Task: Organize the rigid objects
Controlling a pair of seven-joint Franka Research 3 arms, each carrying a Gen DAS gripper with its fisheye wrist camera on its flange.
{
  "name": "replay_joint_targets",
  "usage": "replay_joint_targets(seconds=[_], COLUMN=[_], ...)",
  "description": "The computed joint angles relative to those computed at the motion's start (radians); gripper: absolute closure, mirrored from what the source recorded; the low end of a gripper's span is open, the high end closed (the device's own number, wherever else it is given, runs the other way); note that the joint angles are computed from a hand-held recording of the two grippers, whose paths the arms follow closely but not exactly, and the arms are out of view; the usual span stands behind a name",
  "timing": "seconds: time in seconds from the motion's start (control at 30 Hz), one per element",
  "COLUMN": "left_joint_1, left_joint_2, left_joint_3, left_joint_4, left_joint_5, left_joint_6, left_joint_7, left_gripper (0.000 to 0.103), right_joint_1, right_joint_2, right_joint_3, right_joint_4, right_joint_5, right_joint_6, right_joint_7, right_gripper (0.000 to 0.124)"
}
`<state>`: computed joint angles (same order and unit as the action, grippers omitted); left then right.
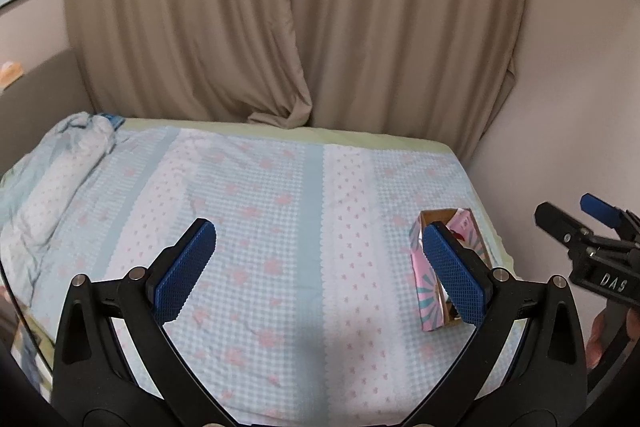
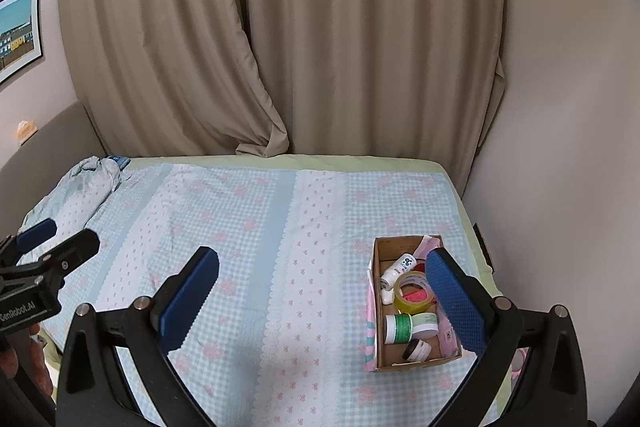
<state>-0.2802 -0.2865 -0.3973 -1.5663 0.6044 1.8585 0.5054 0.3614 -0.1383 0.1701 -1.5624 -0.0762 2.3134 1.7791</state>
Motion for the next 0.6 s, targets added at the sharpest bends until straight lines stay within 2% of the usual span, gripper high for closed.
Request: replay_joint_targets(seconds=[0.6], left_joint_1=[-0.025], left_joint_2=[0.043], left_joint_3=[-0.011], left_joint_4=[0.038], left_joint_5=[0.048], left_joint_6=[-0.025], left_joint_7=[-0.004], left_gripper=[0.000], right_joint_1=[-0.027], right_joint_2=[-0.027], right_joint_3=[-0.003], right_joint_4=[-0.028], right_joint_5=[-0.008], right_joint_6=[0.008], right_joint_7=[0.022], right_gripper=[0.021])
